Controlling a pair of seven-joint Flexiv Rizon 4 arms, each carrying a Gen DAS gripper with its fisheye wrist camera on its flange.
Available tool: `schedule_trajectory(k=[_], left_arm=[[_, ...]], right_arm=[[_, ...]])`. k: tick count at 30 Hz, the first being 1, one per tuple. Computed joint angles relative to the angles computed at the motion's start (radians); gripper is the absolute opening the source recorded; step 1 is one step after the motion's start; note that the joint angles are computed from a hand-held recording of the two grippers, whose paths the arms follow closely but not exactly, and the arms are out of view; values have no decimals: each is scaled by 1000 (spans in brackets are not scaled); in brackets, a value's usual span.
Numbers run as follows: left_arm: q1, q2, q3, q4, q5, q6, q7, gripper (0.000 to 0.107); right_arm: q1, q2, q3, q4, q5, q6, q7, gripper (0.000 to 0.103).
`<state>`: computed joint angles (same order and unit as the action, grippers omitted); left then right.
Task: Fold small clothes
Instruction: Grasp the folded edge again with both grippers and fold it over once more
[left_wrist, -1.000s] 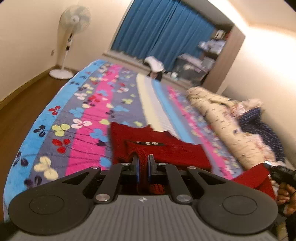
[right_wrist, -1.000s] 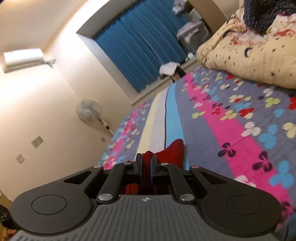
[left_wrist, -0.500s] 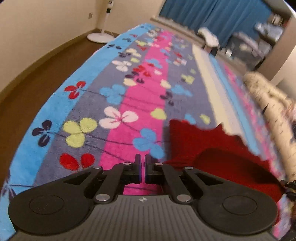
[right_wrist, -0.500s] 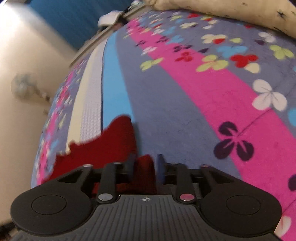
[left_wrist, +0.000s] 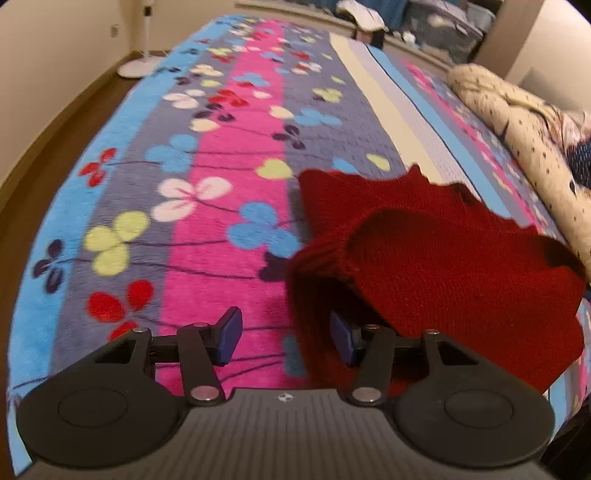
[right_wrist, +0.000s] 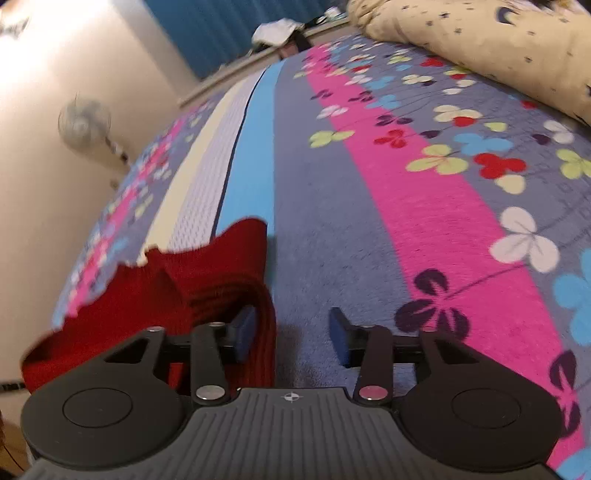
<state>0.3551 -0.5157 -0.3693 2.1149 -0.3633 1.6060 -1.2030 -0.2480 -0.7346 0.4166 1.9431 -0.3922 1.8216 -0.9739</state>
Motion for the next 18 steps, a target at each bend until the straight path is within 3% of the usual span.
schedule_trajectory(k=[5,9,12,14,15,16,17,18], left_arm=[[-39,-57,15,-73,5,5,-3,62],[-26,-100,-19,-119,0,29,-35,62],[-48,-123,1,-157,5,20,-65,61],[-50,-137,3,-173,12,18,-71,50],[-21,-146,-31,-171,19,26,-60,25],[18,-157,-77,-169,28,26,-45,16],[31,-162,-92,-171,34,30,-37,16],[18,-161,-74,-173,49,47,-37,15]], right_arm=[[6,-50,30,-70,-29,-56,-44,52],[17,-90,52,-131,-6,-77,-71,52],[68,-91,10,-157,28,-71,-78,52],[151,-75,-80,-159,65,-38,-72,52],[182,-72,-115,-161,79,-22,-70,42],[185,-76,-116,-168,76,-17,-73,31],[185,-81,-113,-176,69,-27,-73,14],[213,-75,-142,-178,78,-29,-73,13]])
